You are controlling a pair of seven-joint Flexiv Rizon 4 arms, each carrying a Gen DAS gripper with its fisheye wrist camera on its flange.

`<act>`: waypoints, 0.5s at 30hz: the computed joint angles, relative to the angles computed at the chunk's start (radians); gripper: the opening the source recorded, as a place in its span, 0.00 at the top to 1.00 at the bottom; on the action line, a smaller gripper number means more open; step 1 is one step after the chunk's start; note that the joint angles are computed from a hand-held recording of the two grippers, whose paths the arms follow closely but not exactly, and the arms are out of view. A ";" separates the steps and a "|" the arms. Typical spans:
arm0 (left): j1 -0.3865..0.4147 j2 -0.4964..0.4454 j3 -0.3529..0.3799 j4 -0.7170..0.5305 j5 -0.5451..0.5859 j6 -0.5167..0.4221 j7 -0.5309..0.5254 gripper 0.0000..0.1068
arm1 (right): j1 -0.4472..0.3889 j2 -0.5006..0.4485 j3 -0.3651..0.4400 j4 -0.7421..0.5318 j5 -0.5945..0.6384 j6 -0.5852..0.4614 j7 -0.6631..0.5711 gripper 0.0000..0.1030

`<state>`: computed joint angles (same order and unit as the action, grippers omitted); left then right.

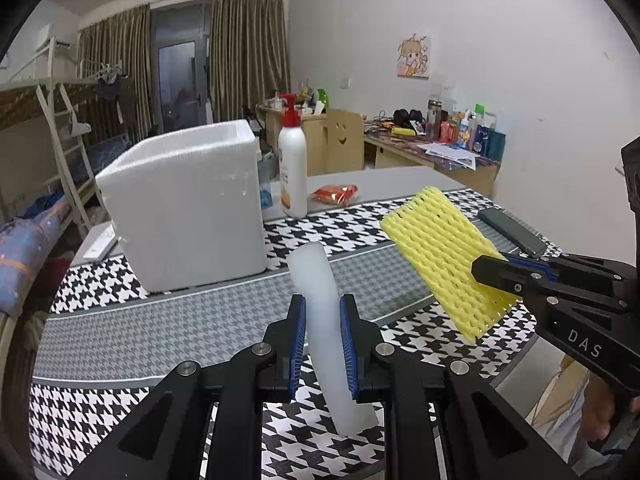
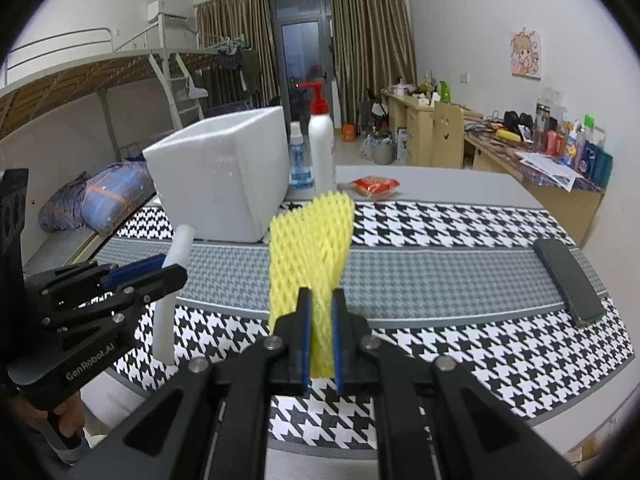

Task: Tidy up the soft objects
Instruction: 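Lift and carry the tube in the left tool while the right tool carries the sponge to the box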

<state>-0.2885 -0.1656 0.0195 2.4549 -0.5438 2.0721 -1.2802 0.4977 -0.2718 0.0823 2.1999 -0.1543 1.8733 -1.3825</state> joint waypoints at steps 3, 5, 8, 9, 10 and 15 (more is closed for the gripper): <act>-0.010 0.004 0.003 -0.005 -0.014 0.013 0.018 0.83 | 0.013 0.008 -0.012 0.002 0.012 0.007 -0.004 0.89; -0.012 0.008 0.000 -0.007 -0.018 0.019 0.027 0.83 | 0.023 0.013 -0.022 0.002 0.021 0.012 -0.012 0.89; -0.004 0.016 -0.003 -0.005 -0.009 0.024 0.031 0.83 | 0.011 0.020 -0.011 0.002 0.024 0.022 -0.016 0.89; 0.001 0.021 -0.005 -0.002 -0.001 0.024 0.027 0.83 | 0.021 0.023 -0.019 0.002 0.031 0.026 -0.021 0.89; 0.003 0.023 -0.006 -0.002 0.001 0.025 0.029 0.83 | 0.023 0.026 -0.020 0.004 0.036 0.031 -0.026 0.89; 0.017 0.039 -0.011 -0.003 0.020 0.025 0.035 0.83 | 0.016 0.034 -0.008 0.003 0.049 0.047 -0.044 0.89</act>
